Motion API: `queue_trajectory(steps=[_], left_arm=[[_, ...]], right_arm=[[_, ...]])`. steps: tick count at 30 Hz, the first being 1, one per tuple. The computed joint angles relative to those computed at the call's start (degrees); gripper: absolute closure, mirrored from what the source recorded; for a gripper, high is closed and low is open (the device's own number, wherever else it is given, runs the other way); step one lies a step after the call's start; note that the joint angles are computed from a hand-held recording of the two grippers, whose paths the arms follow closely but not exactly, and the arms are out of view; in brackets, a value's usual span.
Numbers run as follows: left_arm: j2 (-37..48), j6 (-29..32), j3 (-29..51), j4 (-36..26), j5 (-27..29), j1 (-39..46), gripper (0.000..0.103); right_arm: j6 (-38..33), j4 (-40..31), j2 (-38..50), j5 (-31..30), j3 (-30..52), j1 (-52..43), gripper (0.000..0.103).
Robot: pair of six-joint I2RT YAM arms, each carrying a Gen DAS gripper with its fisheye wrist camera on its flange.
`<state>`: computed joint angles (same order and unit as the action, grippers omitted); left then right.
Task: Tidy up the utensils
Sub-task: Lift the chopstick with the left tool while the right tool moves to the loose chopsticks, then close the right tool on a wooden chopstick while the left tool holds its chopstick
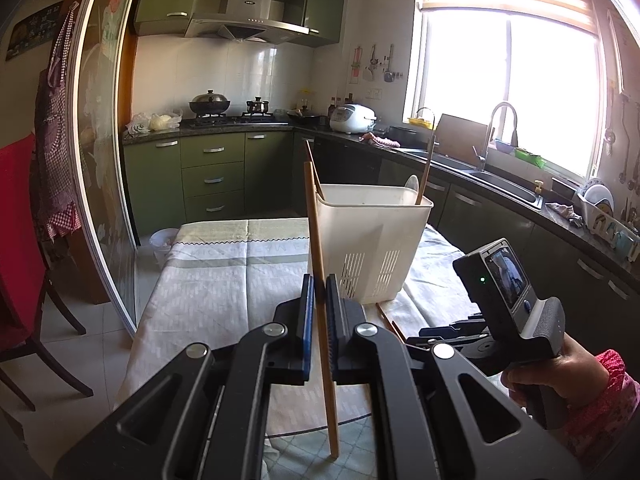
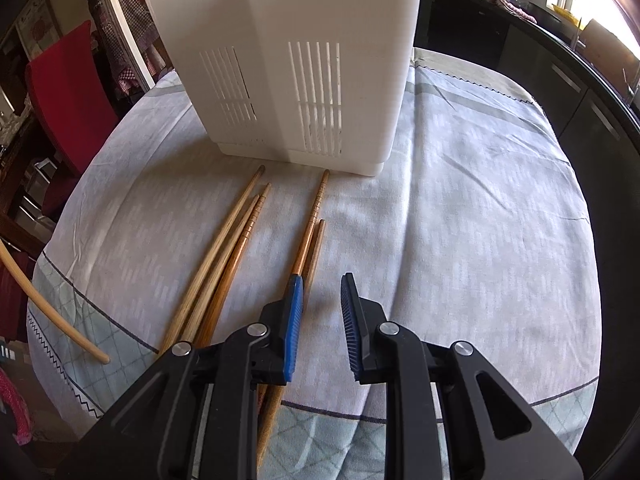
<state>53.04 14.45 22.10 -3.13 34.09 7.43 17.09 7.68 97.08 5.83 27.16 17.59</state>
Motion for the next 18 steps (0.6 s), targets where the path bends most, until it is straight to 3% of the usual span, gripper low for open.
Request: queue_trajectory(steps=[12, 18], left_arm=[[3.81, 0.4, 0.67, 1.85, -1.99, -0.72, 0.097], [21.08, 1.2, 12.94, -4.72, -10.38, -3.45, 0.097]], right_arm=[[0.8, -3.52, 2.47, 0.41, 3.9, 1.36, 0.082], [0.16, -6.03, 3.82, 0.53, 6.66, 1.29, 0.082]])
